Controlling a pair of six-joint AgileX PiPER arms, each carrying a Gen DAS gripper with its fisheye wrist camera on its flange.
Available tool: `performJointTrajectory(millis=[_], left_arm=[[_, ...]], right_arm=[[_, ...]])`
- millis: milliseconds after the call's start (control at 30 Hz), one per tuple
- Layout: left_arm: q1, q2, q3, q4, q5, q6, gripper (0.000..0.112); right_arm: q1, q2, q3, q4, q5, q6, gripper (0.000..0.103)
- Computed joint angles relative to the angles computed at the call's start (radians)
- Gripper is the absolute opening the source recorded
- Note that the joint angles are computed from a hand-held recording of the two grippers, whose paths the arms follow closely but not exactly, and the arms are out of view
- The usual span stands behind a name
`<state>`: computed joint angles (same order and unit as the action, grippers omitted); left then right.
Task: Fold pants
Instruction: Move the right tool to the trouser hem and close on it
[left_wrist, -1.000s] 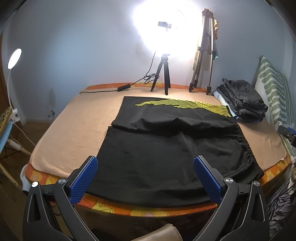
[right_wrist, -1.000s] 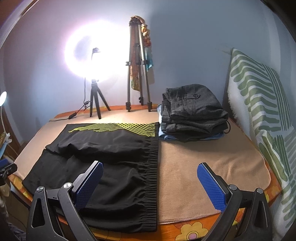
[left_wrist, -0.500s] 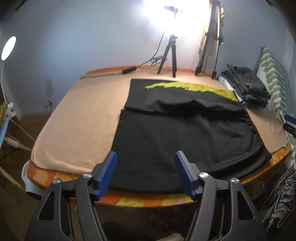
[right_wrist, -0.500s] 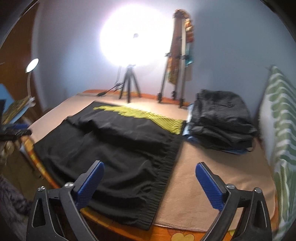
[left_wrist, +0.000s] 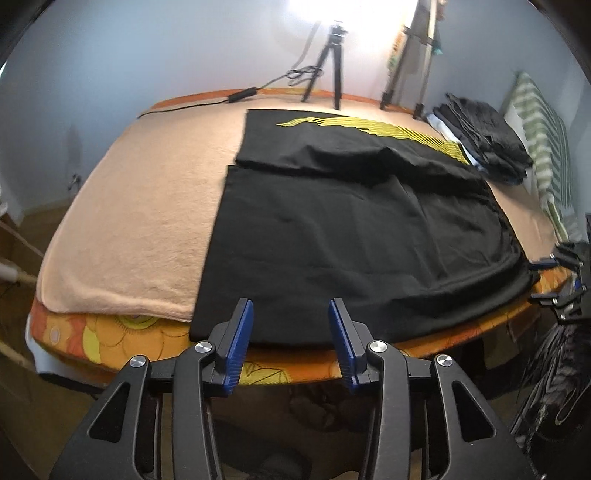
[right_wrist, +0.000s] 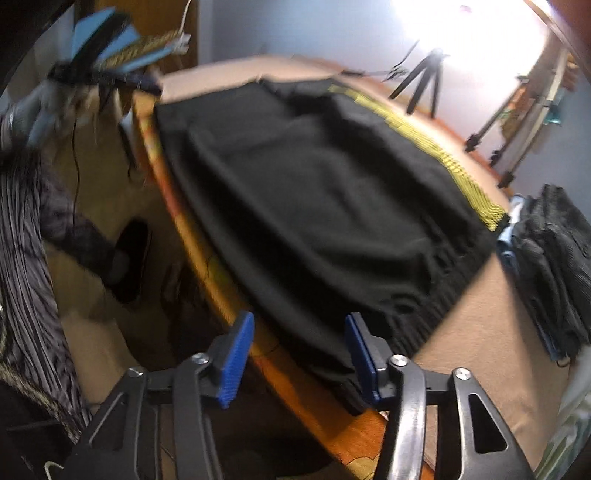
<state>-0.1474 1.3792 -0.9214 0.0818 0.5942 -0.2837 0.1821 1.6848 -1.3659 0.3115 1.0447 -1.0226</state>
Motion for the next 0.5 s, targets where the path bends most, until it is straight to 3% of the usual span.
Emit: performJointTrajectory(millis=[233, 500], left_arm=[[-0.011, 0.044, -0.031, -0.022, 0.022, 0.083, 0.04], [0.002, 0.067, -0.049, -0.094, 0.038, 0.227, 0.045]], right_arm=[[0.025, 0.016, 0.036, -0.059, -0.04, -0.029, 0.042], [-0.001, 0.074, -0.036, -0.015, -0.002, -0.025, 0.008]])
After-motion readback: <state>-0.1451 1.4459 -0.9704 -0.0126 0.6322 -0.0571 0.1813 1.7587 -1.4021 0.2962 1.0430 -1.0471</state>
